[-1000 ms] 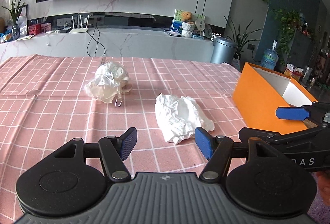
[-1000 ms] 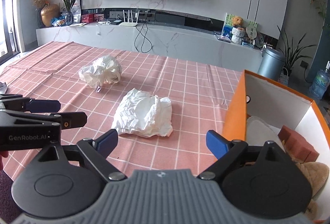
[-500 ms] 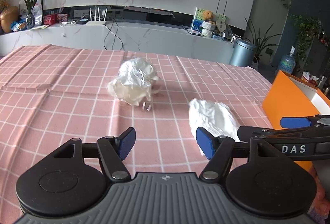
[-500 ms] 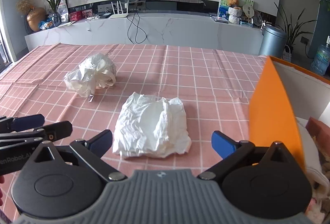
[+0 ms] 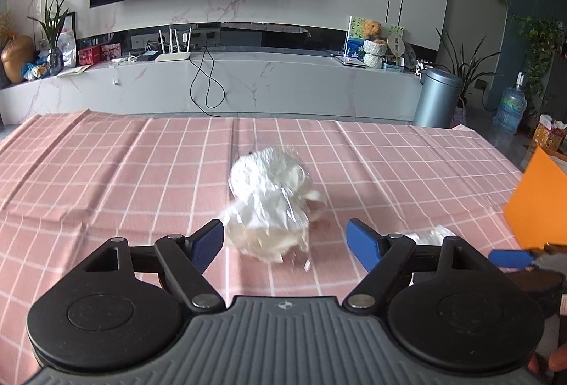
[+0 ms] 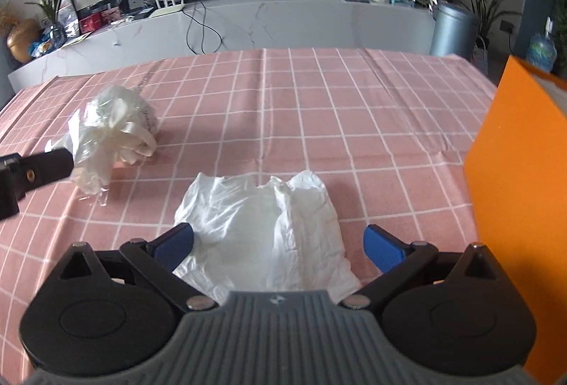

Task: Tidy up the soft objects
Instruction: 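Grasp the crumpled white pad with the right tool while the left grasps the plastic-wrapped bouquet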

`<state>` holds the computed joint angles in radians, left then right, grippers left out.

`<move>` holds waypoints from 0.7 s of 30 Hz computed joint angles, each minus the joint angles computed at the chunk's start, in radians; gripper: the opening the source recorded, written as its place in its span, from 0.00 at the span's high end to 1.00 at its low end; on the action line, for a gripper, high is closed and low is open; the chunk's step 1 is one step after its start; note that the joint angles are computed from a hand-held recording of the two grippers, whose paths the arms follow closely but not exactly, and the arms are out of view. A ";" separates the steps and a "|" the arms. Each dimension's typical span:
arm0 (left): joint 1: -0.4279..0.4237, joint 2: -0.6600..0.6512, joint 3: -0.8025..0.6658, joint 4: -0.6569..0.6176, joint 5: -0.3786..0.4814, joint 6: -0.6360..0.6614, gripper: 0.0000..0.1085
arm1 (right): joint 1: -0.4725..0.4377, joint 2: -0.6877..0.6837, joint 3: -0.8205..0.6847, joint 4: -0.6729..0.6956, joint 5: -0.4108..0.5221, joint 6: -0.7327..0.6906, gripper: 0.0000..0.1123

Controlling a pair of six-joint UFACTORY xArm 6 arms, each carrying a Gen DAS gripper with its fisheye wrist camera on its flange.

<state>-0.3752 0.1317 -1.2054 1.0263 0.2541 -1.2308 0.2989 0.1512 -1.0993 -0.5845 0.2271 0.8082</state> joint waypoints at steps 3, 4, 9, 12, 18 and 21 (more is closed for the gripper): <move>0.007 0.060 -0.073 -0.112 0.014 0.137 0.14 | 0.003 0.029 -0.013 0.142 -0.019 -0.096 0.11; 0.008 0.080 -0.096 -0.179 0.018 0.205 0.14 | 0.007 0.039 -0.020 0.189 -0.018 -0.134 0.10; -0.002 0.195 -0.268 -0.554 0.157 0.610 0.16 | 0.024 0.062 -0.048 0.200 -0.012 -0.221 0.17; -0.002 0.263 -0.391 -0.764 0.277 0.830 0.18 | 0.028 0.063 -0.053 0.243 -0.006 -0.278 0.21; -0.007 0.454 -0.754 -0.883 0.652 1.095 0.24 | 0.040 0.054 -0.057 0.391 0.008 -0.443 0.34; -0.014 0.533 -0.897 -0.866 0.767 1.137 0.27 | 0.045 0.050 -0.053 0.432 0.004 -0.491 0.40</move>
<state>-0.3894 0.6644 -2.1020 0.1603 1.0212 -0.0936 0.3436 0.2017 -1.1523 -0.1525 0.2311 0.3168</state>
